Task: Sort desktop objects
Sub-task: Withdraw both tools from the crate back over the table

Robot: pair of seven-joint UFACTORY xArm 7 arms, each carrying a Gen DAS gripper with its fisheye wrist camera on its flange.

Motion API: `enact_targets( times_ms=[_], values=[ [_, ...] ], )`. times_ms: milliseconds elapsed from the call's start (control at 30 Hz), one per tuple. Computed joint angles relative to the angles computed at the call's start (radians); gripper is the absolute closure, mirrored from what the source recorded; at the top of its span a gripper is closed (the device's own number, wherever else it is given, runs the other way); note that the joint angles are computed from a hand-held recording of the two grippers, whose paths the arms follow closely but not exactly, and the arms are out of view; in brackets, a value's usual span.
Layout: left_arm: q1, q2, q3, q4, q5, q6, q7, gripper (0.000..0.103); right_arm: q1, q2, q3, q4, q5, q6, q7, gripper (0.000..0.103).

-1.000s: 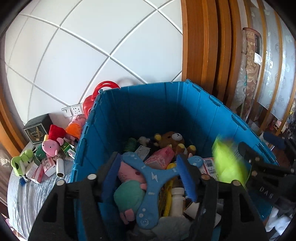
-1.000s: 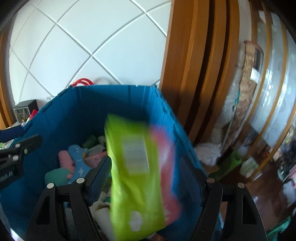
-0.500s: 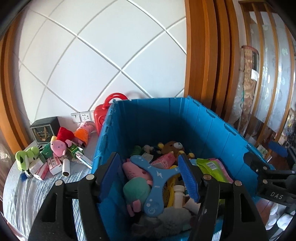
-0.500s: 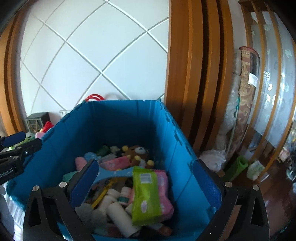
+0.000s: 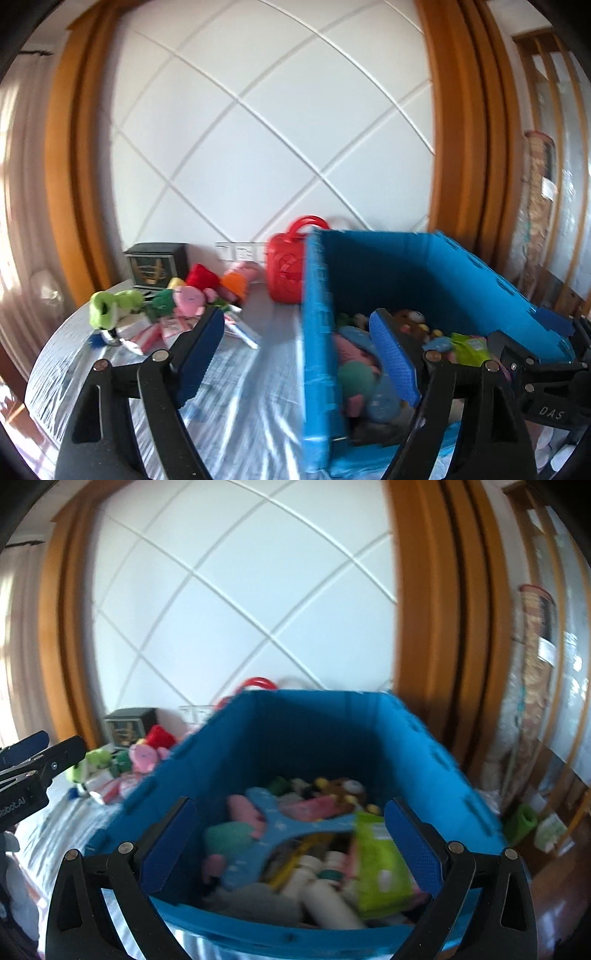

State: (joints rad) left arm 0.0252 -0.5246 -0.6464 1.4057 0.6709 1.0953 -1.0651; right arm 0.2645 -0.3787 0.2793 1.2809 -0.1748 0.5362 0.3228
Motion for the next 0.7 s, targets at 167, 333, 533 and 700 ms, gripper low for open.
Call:
enact_targets(
  times_ms=[167, 333, 533, 700],
  values=[
    [-0.058, -0.199, 0.159, -0.18, -0.076, -0.053, 0.049, 0.022, 0.003, 0.062, 0.108, 0.088, -0.095, 0.027, 0.076, 0.0],
    [-0.073, -0.399, 0.292, -0.347, -0.144, -0.06, 0.155, 0.022, 0.021, 0.158, 0.227, 0.208, -0.279, 0.092, 0.256, 0.0],
    [-0.08, -0.613, 0.471, -0.502, -0.188, -0.034, 0.357, 0.022, 0.138, 0.385, 0.405, 0.458, -0.637, 0.317, 0.506, 0.0],
    [-0.063, -0.748, 0.614, -0.584, -0.214, -0.014, 0.524, 0.022, 0.406, 0.632, 0.426, 0.727, -0.877, 0.57, 0.614, 0.0]
  ],
)
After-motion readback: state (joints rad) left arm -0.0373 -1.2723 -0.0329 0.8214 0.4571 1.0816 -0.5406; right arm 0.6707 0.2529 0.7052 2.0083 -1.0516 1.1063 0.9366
